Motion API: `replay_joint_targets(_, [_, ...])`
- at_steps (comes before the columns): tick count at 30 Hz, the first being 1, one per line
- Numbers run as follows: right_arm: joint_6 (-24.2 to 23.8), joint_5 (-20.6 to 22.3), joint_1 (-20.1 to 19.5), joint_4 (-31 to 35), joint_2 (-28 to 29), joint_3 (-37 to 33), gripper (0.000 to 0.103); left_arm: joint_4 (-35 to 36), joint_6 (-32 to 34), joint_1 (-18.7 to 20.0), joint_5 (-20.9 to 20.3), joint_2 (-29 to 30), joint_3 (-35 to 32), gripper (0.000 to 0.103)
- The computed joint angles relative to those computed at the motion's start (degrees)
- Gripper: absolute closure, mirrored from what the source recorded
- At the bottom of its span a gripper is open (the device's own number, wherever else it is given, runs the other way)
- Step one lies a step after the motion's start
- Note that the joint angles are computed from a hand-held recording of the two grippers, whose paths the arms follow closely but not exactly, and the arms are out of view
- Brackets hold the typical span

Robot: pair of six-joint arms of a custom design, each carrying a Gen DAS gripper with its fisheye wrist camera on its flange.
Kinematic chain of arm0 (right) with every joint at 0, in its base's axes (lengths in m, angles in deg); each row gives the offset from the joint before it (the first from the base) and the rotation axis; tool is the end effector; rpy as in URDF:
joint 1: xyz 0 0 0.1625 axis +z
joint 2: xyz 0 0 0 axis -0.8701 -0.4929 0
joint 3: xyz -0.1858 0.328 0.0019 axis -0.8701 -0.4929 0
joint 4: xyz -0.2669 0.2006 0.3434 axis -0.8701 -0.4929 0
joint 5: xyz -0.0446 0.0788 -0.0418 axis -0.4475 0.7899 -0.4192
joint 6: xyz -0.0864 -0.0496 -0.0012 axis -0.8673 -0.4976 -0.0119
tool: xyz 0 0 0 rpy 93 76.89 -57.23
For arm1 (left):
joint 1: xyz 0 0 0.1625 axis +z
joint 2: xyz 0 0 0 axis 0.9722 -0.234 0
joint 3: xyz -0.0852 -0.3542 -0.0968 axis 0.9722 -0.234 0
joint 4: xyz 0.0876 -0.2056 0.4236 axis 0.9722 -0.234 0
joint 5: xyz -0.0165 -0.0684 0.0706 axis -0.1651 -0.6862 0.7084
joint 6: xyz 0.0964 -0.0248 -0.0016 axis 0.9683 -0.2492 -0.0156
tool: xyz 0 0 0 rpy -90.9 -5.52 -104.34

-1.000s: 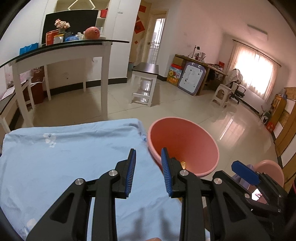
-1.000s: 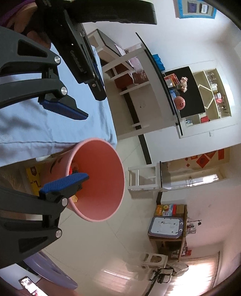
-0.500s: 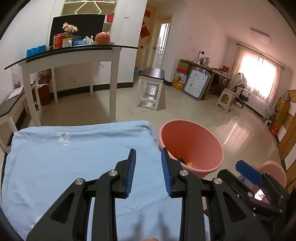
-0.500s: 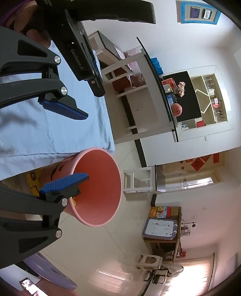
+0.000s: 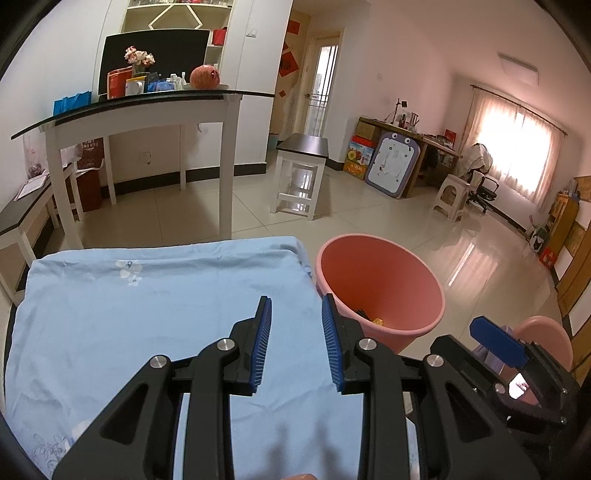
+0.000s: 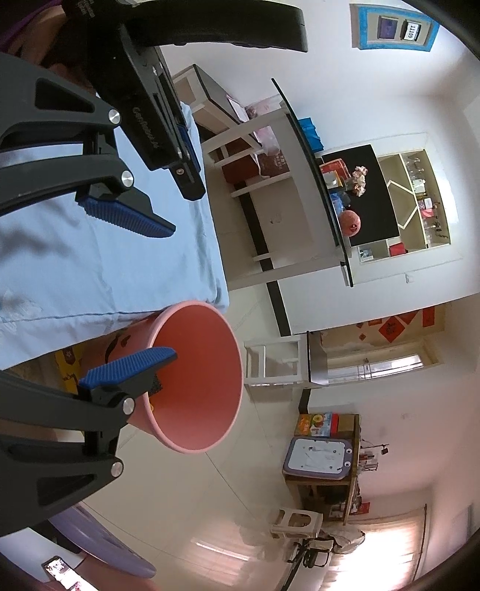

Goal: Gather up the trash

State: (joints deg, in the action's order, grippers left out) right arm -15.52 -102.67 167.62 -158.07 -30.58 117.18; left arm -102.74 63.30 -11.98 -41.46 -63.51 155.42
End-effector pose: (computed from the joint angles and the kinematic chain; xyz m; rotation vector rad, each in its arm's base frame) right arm 0.3481 -0.7543 0.0768 0.8702 -2.4880 1.1044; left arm -0.1490 -0.7913 0.2967 0.2344 2.1872 -1.2340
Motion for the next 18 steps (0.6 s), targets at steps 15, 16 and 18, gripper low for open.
replay_joint_targets(15, [0.2, -0.1, 0.3, 0.6, 0.6, -0.4, 0.042, -0.6, 0.8, 0.0, 0.7, -0.3, 0.8, 0.075])
replay_joint_targets(16, [0.2, -0.1, 0.3, 0.7, 0.6, -0.4, 0.042, -0.7, 0.8, 0.0, 0.8, -0.2, 0.8, 0.075])
replay_joint_targets(18, [0.3, -0.2, 0.3, 1.2, 0.7, -0.5, 0.042, -0.5, 0.7, 0.0, 1.0, -0.2, 0.9, 0.075])
